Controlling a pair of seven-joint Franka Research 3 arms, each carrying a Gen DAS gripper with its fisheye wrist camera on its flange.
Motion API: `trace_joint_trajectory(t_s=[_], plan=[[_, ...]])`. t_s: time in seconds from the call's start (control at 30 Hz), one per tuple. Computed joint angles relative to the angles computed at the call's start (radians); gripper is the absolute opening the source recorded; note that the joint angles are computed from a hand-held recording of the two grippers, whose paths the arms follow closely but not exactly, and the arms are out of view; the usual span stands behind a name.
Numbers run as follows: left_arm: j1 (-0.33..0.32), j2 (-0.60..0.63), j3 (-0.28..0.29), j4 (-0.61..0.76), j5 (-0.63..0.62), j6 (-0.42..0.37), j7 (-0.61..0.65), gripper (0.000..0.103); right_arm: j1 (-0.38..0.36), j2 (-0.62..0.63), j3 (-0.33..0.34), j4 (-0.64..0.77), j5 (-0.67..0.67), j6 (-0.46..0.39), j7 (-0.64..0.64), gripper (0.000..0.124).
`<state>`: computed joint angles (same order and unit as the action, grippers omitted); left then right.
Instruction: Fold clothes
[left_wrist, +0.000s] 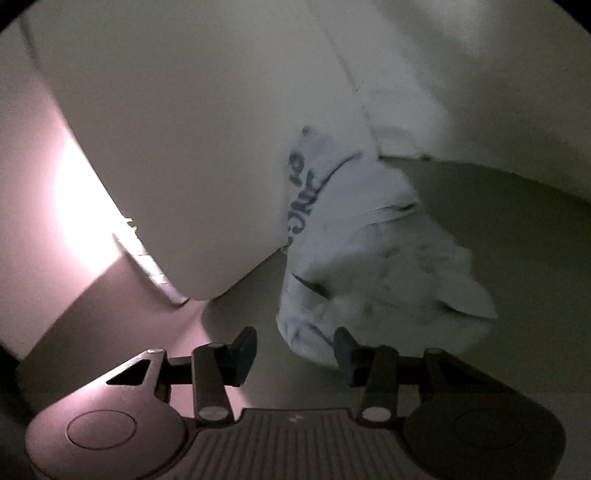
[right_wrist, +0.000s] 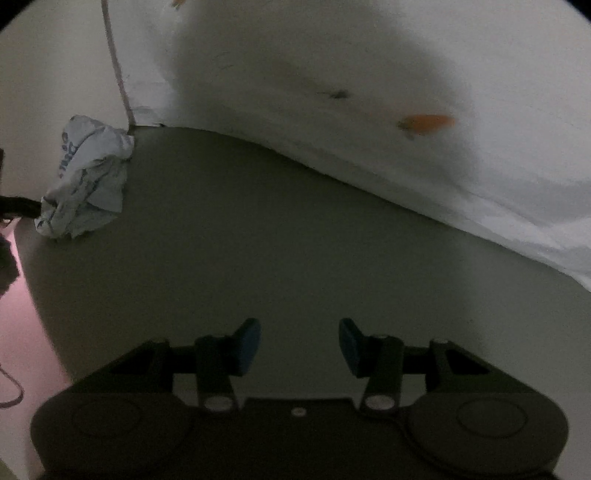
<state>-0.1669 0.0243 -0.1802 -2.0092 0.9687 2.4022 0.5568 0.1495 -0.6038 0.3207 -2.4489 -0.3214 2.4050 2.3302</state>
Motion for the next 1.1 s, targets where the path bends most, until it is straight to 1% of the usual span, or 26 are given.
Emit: trace_joint_trajectory(t_s=[0.03,0.1,0.17,0.2,0.23,0.27,0.3,0.33,0.37,0.4,0.43,0.47,0.5,0.53,0.6,0.63,0.67,0.77,0.83,0.87,0.9,0.93,0.97,1.0,1.07,1.1], plan=[[0.01,0.03,0.009,0.019,-0.007,0.027,0.022,0.049,-0.014,0.059,0.006,0.032,-0.018,0.035,-0.006,0.051],[0.025,0.072,0.03,0.035,0.017,0.077,0.033,0.055,-0.039,0.18,0.018,0.108,-0.08,0.095,-0.011,0.05],[0.033,0.099,0.046,0.039,0.022,0.11,0.041,0.056,-0.056,0.321,0.019,0.201,-0.166,0.2,-0.009,0.05],[0.039,0.112,0.052,0.04,0.007,0.132,0.048,0.056,-0.045,0.39,0.001,0.249,-0.219,0.257,-0.009,0.048],[0.045,0.114,0.06,0.033,0.0,0.162,0.041,0.056,0.002,0.477,-0.049,0.315,-0.314,0.316,0.002,0.047],[0.051,0.114,0.068,0.024,-0.003,0.194,0.028,0.056,0.083,0.559,-0.13,0.387,-0.408,0.358,0.017,0.045],[0.058,0.108,0.073,0.009,-0.014,0.225,0.023,0.056,0.131,0.647,-0.18,0.466,-0.493,0.414,0.013,0.044],[0.065,0.099,0.077,-0.006,-0.03,0.253,0.023,0.056,0.143,0.734,-0.198,0.545,-0.538,0.484,-0.062,0.043],[0.074,0.097,0.08,-0.016,-0.053,0.279,0.026,0.056,0.13,0.821,-0.18,0.63,-0.566,0.519,-0.097,0.04],[0.083,0.097,0.082,-0.024,-0.078,0.304,0.031,0.056,0.09,0.903,-0.128,0.711,-0.581,0.542,-0.157,0.04],[0.087,0.097,0.087,-0.034,-0.082,0.331,0.018,0.056,0.026,0.978,-0.041,0.783,-0.578,0.54,-0.23,0.04],[0.09,0.097,0.093,-0.043,-0.075,0.358,-0.003,0.055,-0.007,1.054,0.019,0.857,-0.556,0.536,-0.322,0.039],[0.093,0.097,0.098,-0.052,-0.067,0.385,-0.025,0.054,-0.01,1.13,0.048,0.934,-0.522,0.531,-0.432,0.035],[0.096,0.098,0.104,-0.06,-0.058,0.412,-0.049,0.046,0.007,1.202,0.056,1.013,-0.524,0.525,-0.53,0.034],[0.091,0.104,0.115,-0.059,-0.002,0.435,-0.112,0.041,0.056,1.292,0.029,1.124,-0.54,0.523,-0.63,0.033],[0.084,0.108,0.121,-0.055,0.037,0.434,-0.152,0.028,0.077,1.33,0.017,1.17,-0.543,0.523,-0.673,0.033],[0.077,0.11,0.122,-0.048,0.073,0.42,-0.18,0.022,0.089,1.358,0.012,1.204,-0.535,0.522,-0.71,0.033],[0.057,0.115,0.116,-0.026,0.163,0.357,-0.235,0.016,0.119,1.413,-0.011,1.268,-0.522,0.542,-0.804,0.033],[0.05,0.092,0.11,-0.029,0.219,0.319,-0.271,0.015,0.1,1.44,0.034,1.3,-0.469,0.529,-0.91,0.032],[0.048,0.079,0.105,-0.031,0.245,0.3,-0.287,0.015,0.078,1.452,0.075,1.307,-0.433,0.521,-0.976,0.015],[0.047,0.067,0.099,-0.028,0.275,0.274,-0.303,0.015,0.063,1.449,0.092,1.295,-0.411,0.537,-1.007,0.01],[0.045,0.055,0.091,-0.022,0.306,0.247,-0.317,0.014,0.052,1.446,0.104,1.284,-0.392,0.556,-1.028,0.01],[0.044,0.036,0.083,-0.019,0.337,0.219,-0.343,0.014,0.057,1.43,0.082,1.266,-0.381,0.594,-0.998,0.009],[0.043,0.016,0.074,-0.016,0.368,0.191,-0.369,0.014,0.063,1.393,0.051,1.224,-0.365,0.638,-0.942,0.008],[0.043,-0.025,0.052,-0.014,0.437,0.13,-0.419,0.013,0.109,1.309,-0.057,1.148,-0.334,0.719,-0.798,0.007],[0.041,-0.049,0.038,-0.014,0.488,0.104,-0.44,0.013,0.15,1.264,-0.132,1.107,-0.311,0.762,-0.731,0.007]])
